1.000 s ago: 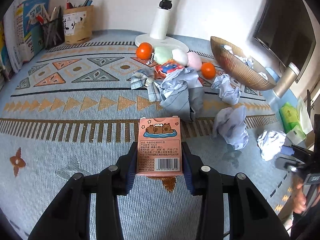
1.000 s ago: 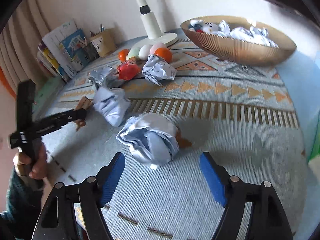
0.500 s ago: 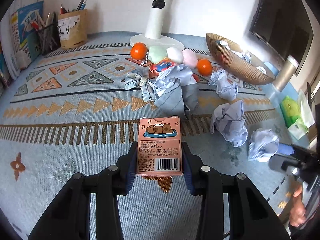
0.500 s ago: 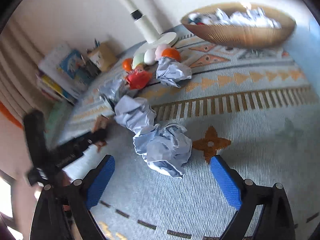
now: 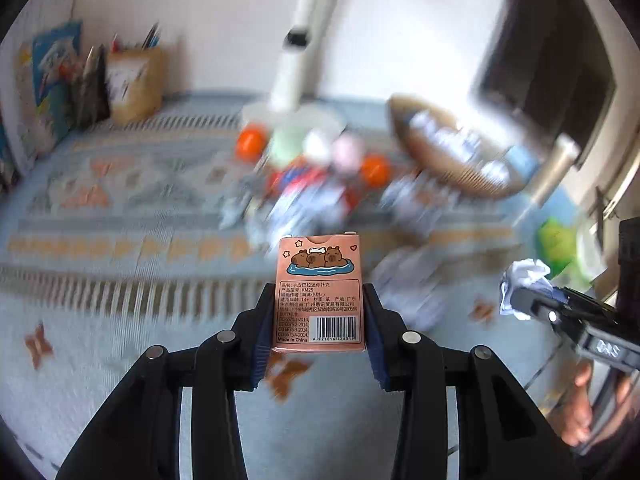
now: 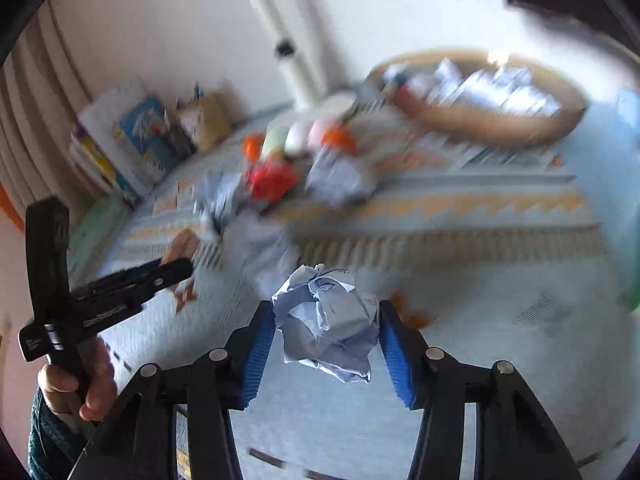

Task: Organize objects
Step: 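Carry the juice box and paper ball toward the brown bowl, then open both grippers over the brown bowl to drop the juice box and paper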

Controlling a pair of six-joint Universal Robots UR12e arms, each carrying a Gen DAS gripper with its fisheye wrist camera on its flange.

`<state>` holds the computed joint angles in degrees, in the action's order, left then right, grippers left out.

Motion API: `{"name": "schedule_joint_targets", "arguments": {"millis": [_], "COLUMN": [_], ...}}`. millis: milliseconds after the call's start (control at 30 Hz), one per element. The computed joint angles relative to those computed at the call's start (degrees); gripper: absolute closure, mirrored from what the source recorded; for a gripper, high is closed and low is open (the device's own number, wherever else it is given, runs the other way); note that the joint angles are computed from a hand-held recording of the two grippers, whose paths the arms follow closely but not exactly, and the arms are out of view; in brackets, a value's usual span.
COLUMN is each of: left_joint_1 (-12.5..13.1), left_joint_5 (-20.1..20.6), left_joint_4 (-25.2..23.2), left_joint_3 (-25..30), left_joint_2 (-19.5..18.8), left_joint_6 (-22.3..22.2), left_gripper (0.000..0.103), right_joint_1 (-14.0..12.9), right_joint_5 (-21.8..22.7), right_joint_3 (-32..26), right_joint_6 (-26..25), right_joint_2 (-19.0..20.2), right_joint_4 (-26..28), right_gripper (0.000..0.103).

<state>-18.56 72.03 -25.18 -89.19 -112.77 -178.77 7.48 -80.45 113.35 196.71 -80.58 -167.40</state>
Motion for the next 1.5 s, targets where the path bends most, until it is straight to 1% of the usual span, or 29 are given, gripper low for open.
{"name": "schedule_joint_targets", "arguments": {"millis": [67, 100, 200, 267, 367, 433, 500, 533, 567, 600, 633, 667, 700, 767, 800, 867, 967, 1000, 1067, 1133, 1167, 1200, 1233, 1267, 1300, 1333, 1367, 1433, 1500], "left_joint_1": [-0.8, -1.4, -3.7, -5.8, -8.1, -8.9, -9.5, -9.9, -10.2, -10.5, -10.7, -10.8, -10.6, -10.1, -9.9, -9.2, -8.2, -7.8, -7.1, -6.3, -5.9, -5.5, -5.3, -4.8, -4.3, -3.6, -3.0, -1.6, -0.5], "left_joint_5": [-1.1, -1.9, -2.5, -1.2, 0.7, 0.0, -0.1, 0.7, 1.1, 2.1, 3.0, 4.0, 4.1, 3.3, 3.4, 3.5, 5.1, 6.1, 7.7, 8.9, 9.8, 11.9, 13.4, 14.9, 15.5, 16.2, 16.9, 17.6, 18.5], "left_joint_4": [-0.5, -1.6, -6.7, -9.3, -12.6, -15.5, -16.3, -16.3, -16.1, -15.9, -15.7, -14.1, -13.0, -11.3, -10.3, -7.2, -2.5, 0.0, 3.3, 6.1, 7.4, 8.9, 9.9, 11.5, 12.5, 12.5, 11.6, 9.6, 9.3], "left_joint_3": [2.9, 5.1, 13.4, 19.6, 27.5, 32.5, 36.0, 37.6, 38.5, 39.5, 40.2, 39.6, 38.6, 36.0, 34.7, 31.1, 25.1, 22.2, 17.8, 13.4, 11.5, 9.2, 7.7, 5.7, 4.1, 2.6, 1.6, -0.3, -2.0], "left_joint_2": [-0.8, -1.6, -5.5, -8.9, -14.0, -17.1, -19.3, -20.3, -20.9, -21.5, -21.8, -21.5, -21.0, -19.4, -18.5, -16.3, -12.6, -10.8, -8.1, -5.5, -4.5, -3.3, -2.7, -2.0, -1.5, -1.1, -0.9, -0.6, -0.5], "left_joint_6": [0.9, 1.5, 3.5, 5.1, 6.8, 6.1, 5.1, 5.1, 5.4, 5.4, 5.2, 4.7, 4.5, 4.4, 4.4, 4.0, 2.5, 2.2, 1.7, 1.3, 1.1, 0.8, 0.5, -0.5, -1.5, -2.8, -4.1, -7.4, -10.4], "left_gripper": [0.066, 0.066, 0.066, 0.066, 0.066, 0.066, 0.065, 0.058, 0.047, 0.038, 0.023, 0.021, 0.021, 0.021, 0.021, 0.021, 0.021, 0.021, 0.021, 0.021, 0.019, 0.016, 0.004, 0.001, 0.001, 0.001, 0.001, 0.001, 0.001], "right_joint_1": [-1.3, -2.2, -5.0, -6.6, -8.7, -9.6, -10.1, -10.2, -10.4, -10.6, -10.7, -10.7, -10.8, -11.4, -11.8, -11.9, -11.2, -10.9, -10.2, -9.2, -8.6, -7.9, -7.1, -6.2, -5.5, -4.6, -3.6, -1.9, -0.7], "right_joint_5": [-2.3, -3.2, -5.2, -5.9, -7.3, -9.1, -10.2, -11.1, -12.0, -12.0, -12.6, -13.5, -14.3, -13.0, -11.6, -10.8, -10.6, -10.1, -8.7, -7.3, -7.1, -7.0, -7.1, -7.0, -6.9, -6.9, -7.4, -9.7, -11.7], "right_joint_3": [0.3, 0.3, -1.5, -3.1, -6.3, -8.8, -11.0, -12.0, -13.2, -14.0, -14.9, -15.5, -15.7, -15.0, -14.3, -12.9, -10.8, -10.1, -8.8, -7.8, -7.5, -7.0, -6.6, -6.1, -5.7, -5.6, -5.1, -4.2, -3.9], "right_joint_6": [-0.1, 0.0, 1.0, 2.4, 5.8, 7.5, 8.6, 9.0, 9.2, 9.0, 8.6, 8.2, 7.9, 8.1, 8.4, 8.7, 7.4, 6.9, 6.3, 5.1, 4.5, 3.7, 2.6, 0.8, -0.6, -1.8, -2.5, -3.8, -4.6], "right_joint_2": [-1.3, -1.9, -2.6, -2.0, -0.1, 1.6, 3.0, 3.7, 4.4, 4.9, 5.4, 5.7, 5.8, 5.4, 5.0, 4.2, 2.7, 2.2, 1.2, 0.3, 0.1, -0.2, -0.3, -0.3, -0.2, 0.4, 0.8, 1.7, 2.9], "right_joint_4": [-1.8, -2.5, -3.1, -3.5, -3.6, -2.8, -2.0, -1.5, -0.9, -0.3, 1.0, 1.8, 2.1, 2.0, 1.5, 1.3, 1.7, 1.7, 1.2, 0.6, 0.5, 0.1, -0.6, -1.2, -1.5, -1.5, -1.6, -2.0, -0.9], "right_gripper": [0.052, 0.052, 0.051, 0.051, 0.051, 0.051, 0.049, 0.048, 0.038, 0.031, 0.030, 0.030, 0.030, 0.030, 0.030, 0.030, 0.030, 0.030, 0.030, 0.027, 0.023, 0.021, 0.021, 0.021, 0.021, 0.021, 0.021, 0.021, 0.021]}}
